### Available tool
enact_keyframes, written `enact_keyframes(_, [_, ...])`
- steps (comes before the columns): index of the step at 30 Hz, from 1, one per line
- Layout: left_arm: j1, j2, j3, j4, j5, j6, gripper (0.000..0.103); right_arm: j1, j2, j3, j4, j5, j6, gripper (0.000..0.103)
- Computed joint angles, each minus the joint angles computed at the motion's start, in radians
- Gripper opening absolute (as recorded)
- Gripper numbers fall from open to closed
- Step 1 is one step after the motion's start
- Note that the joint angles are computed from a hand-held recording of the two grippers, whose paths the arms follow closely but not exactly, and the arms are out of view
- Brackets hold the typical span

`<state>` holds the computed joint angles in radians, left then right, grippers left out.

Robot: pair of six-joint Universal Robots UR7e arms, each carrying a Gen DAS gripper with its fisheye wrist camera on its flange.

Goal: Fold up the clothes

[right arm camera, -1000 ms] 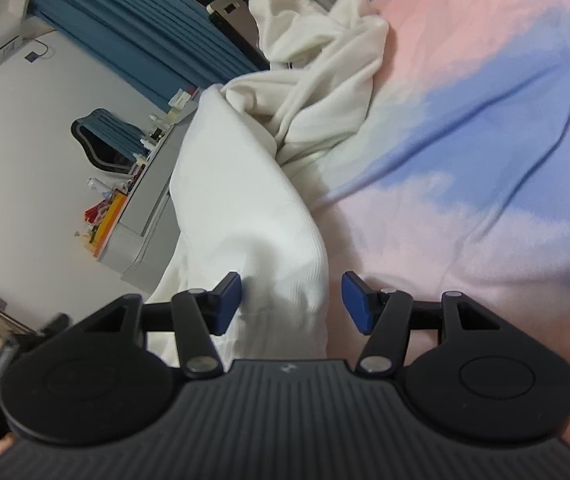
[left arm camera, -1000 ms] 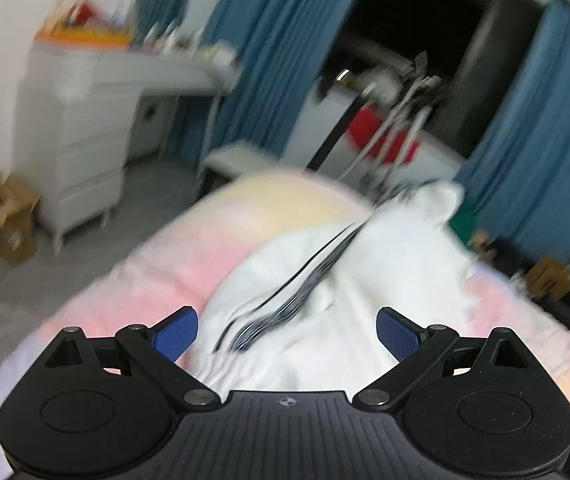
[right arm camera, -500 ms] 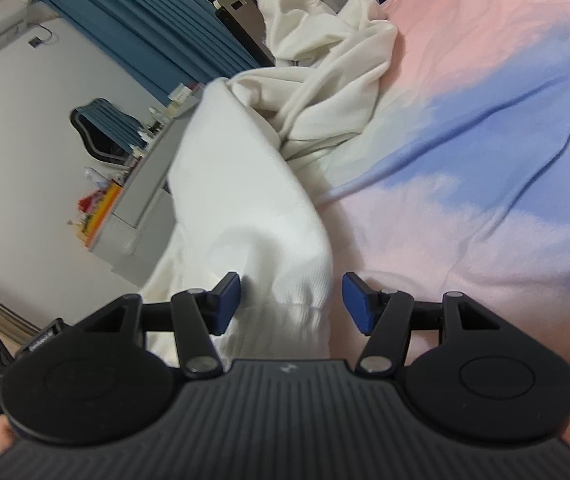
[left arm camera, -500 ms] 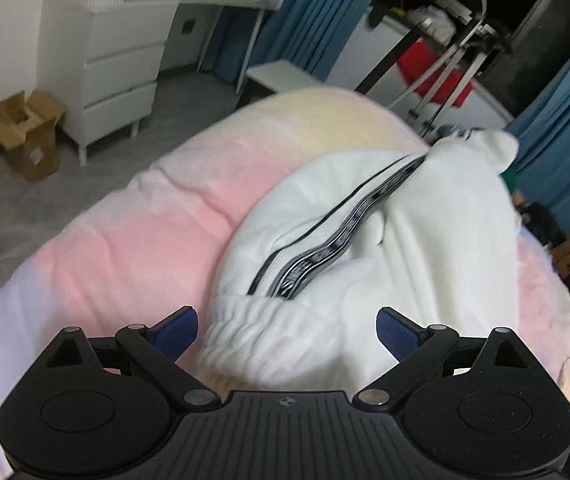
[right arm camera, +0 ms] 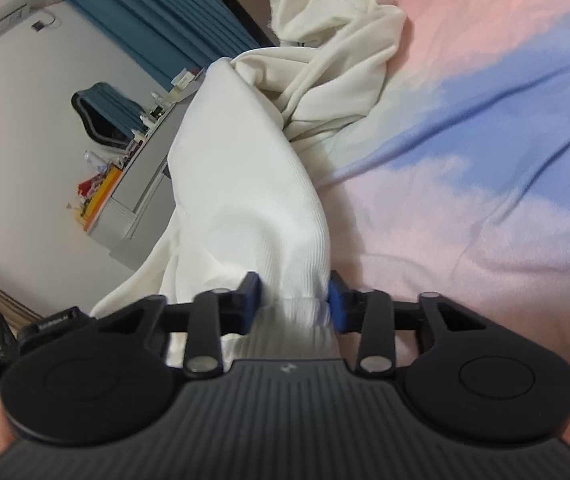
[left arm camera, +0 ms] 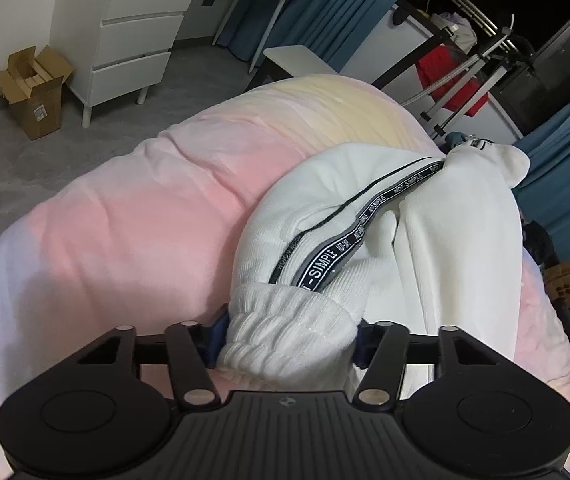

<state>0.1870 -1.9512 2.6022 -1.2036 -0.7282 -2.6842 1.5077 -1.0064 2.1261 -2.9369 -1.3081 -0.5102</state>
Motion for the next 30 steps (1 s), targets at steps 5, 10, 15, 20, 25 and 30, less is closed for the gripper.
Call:
enact_keyframes(5, [0.083,0.112,-0.074,0.010,0.074,0.111,0.034,-0.010,-0.019,0.021,0.013,0.017,-0.012,0.029])
enact_keyframes(10, [0.177,0.126,-0.175,0.021,0.176,0.299,0.019,-0.030,-0.050,0.048,0.035,0.083,0.101,0.026])
enact_keyframes(15, [0.264,0.181,-0.382,0.295,0.304,0.318,0.017,-0.002,-0.013,0.086,0.010,0.189,0.192,0.026])
enact_keyframes(20, [0.413,0.279,-0.563,0.715,0.400,0.081,0.018,0.113,0.156,0.024,0.001,0.228,0.308,0.025])
enact_keyframes(25, [0.586,0.259,-0.538,0.745,0.455,-0.024,0.019,0.208,0.270,-0.067,0.029,0.123,0.316,0.023])
enact_keyframes(30, [0.585,0.165,-0.471,0.733,0.459,-0.052,0.032,0.244,0.271,-0.106,0.061,0.023,0.216,0.028])
